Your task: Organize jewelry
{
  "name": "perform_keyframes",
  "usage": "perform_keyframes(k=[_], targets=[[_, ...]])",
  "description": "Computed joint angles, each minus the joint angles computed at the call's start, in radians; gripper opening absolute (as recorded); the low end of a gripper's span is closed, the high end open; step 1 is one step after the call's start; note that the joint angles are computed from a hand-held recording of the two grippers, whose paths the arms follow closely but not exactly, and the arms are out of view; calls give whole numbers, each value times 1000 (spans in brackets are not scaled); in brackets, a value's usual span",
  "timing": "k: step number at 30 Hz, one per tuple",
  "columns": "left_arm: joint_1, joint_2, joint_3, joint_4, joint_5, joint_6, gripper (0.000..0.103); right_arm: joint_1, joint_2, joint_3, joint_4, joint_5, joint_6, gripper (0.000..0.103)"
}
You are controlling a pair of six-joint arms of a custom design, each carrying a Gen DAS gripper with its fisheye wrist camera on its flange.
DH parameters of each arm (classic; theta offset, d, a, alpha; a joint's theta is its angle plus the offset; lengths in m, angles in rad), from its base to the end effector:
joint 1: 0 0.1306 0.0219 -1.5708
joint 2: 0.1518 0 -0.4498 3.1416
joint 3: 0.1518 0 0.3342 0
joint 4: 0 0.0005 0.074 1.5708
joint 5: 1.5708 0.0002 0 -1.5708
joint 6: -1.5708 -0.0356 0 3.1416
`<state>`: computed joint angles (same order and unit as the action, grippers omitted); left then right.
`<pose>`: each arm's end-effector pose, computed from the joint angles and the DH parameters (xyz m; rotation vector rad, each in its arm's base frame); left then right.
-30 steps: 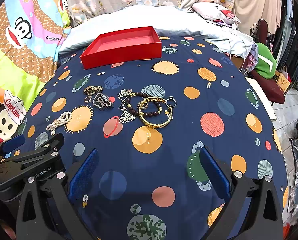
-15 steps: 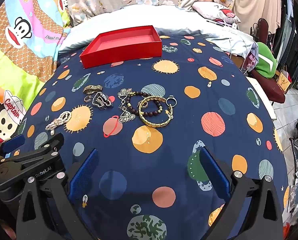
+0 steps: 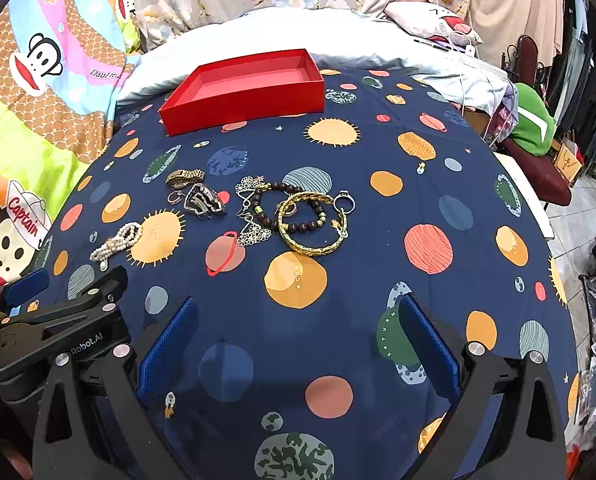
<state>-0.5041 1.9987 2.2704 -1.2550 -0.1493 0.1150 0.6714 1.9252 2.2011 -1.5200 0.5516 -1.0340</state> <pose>0.5720 -0.3101 0.5056 0.4343 2.5010 -0.0531 0.4776 0.3550 0.5162 0.5686 2.4512 -0.1561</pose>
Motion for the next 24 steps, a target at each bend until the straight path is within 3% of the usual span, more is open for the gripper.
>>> perform_keyframes(k=[9, 14, 20, 24], targets=[[2, 5, 7, -5, 5, 0, 98, -3, 0, 2, -1, -3, 3, 98], [17, 15, 9, -4, 59, 4, 98, -8, -1, -16, 15, -6, -4, 98], [57, 20, -6, 27, 110, 24, 98, -40, -11, -61, 47, -51, -17, 98], [90, 39, 12, 22, 94, 50, 98, -53, -15, -83, 61, -70, -20, 98]])
